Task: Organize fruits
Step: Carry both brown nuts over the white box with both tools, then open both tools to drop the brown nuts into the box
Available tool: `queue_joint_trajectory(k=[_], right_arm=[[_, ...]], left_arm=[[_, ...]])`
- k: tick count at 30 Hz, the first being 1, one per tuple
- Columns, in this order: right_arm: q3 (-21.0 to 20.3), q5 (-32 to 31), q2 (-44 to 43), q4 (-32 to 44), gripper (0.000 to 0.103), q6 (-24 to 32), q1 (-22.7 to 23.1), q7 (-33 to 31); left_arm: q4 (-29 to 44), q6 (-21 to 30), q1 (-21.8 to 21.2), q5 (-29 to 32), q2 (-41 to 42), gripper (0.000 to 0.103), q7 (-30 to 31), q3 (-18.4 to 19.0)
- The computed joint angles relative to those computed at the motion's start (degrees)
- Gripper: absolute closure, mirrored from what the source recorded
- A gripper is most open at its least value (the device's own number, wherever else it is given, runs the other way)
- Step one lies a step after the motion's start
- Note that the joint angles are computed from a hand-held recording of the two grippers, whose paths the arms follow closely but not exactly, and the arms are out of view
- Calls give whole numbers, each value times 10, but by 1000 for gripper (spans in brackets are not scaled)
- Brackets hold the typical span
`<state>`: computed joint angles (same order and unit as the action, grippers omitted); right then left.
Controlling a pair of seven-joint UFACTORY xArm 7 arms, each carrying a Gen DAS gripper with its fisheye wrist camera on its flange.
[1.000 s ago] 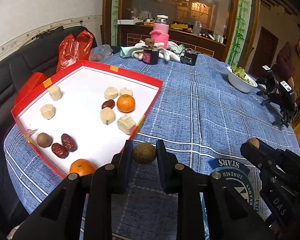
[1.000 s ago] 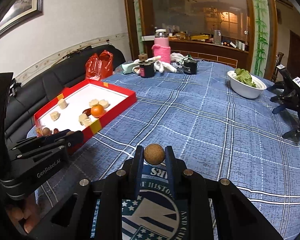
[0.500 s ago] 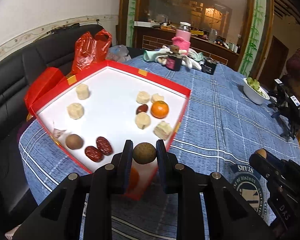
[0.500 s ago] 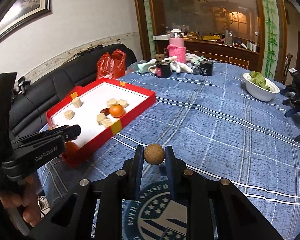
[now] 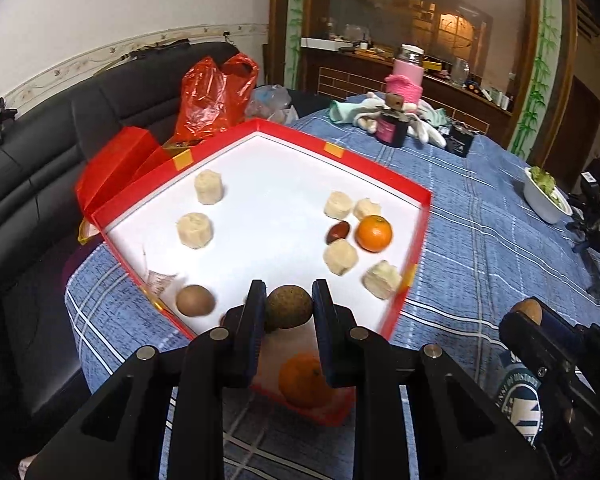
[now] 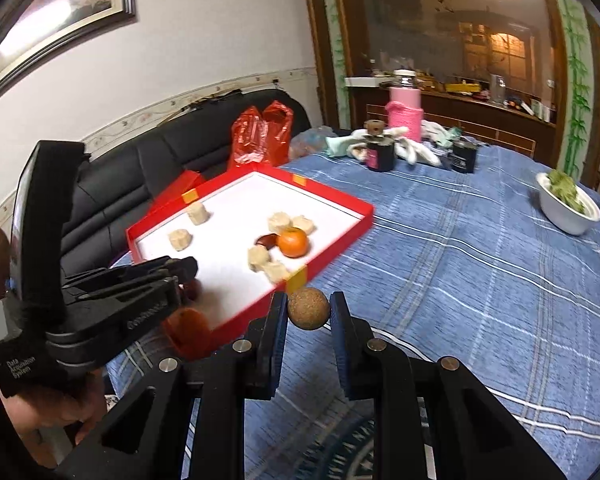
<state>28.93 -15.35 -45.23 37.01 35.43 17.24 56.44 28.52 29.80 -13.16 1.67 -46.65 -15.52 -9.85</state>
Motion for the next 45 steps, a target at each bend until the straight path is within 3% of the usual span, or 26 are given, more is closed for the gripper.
queue_joint_trajectory(k=[15, 22, 35, 45], right_arm=[[12, -67, 176, 115, 82, -42, -28, -4], [-15, -99, 213, 133, 82, -43, -18, 14], [-65, -136, 309, 211, 82, -51, -6, 5], [-107, -123, 351, 220, 82, -57, 29, -15]], left_arm=[[25, -14, 41, 9, 46, 82, 12, 24], [62, -17, 52, 7, 90, 82, 24, 35], [120, -14, 76, 42, 166, 82, 12, 16], [135, -8, 75, 58, 191, 82, 6, 17]])
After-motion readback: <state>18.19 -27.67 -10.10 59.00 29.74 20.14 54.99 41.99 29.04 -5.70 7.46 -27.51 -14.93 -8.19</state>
